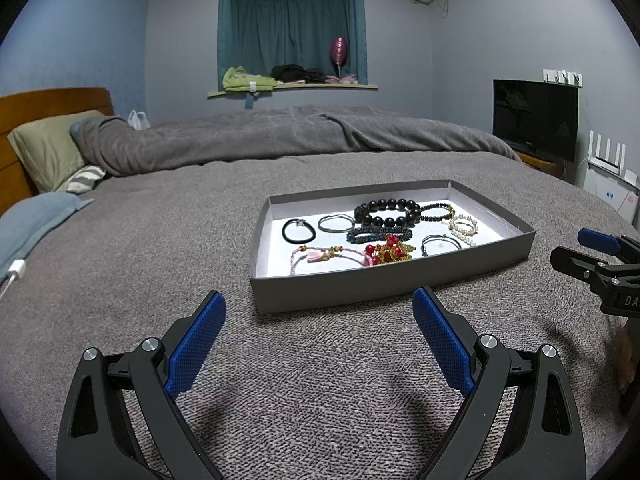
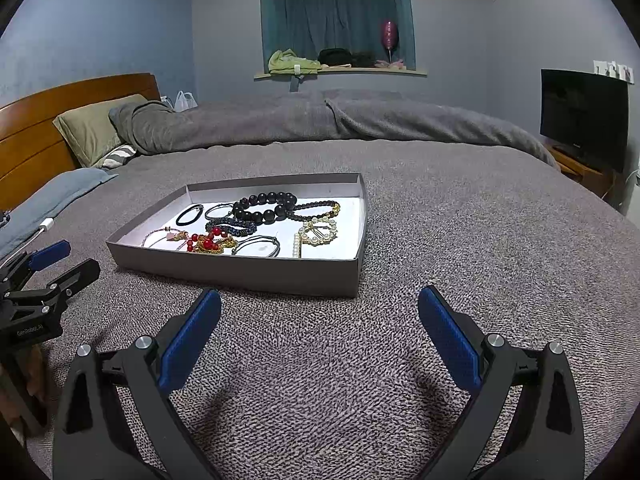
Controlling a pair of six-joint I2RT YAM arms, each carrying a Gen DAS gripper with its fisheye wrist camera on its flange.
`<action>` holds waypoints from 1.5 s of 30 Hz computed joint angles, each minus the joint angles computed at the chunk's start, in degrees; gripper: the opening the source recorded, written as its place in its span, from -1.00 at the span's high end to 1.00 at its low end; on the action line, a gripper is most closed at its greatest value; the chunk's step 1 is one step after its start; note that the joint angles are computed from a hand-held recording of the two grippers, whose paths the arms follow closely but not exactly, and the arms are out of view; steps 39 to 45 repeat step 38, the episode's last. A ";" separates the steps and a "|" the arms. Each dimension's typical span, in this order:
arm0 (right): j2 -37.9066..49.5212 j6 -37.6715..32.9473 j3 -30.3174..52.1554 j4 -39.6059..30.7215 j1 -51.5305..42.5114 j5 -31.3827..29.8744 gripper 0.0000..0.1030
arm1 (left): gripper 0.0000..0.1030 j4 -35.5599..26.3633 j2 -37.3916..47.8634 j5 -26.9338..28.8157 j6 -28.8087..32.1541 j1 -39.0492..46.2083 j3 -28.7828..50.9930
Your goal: Organize jewelry
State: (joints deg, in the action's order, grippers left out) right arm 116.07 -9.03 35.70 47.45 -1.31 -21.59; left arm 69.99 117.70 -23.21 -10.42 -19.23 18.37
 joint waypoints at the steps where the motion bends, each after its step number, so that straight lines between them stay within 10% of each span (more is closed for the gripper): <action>1: -0.01 -0.02 0.05 -0.07 0.00 0.01 -0.89 | -0.83 0.02 -0.02 -0.05 -0.02 -0.05 -0.03; 45: 0.04 0.03 0.00 0.08 -0.01 0.00 -0.89 | -0.90 -2.70 -1.58 0.31 -0.70 0.34 0.45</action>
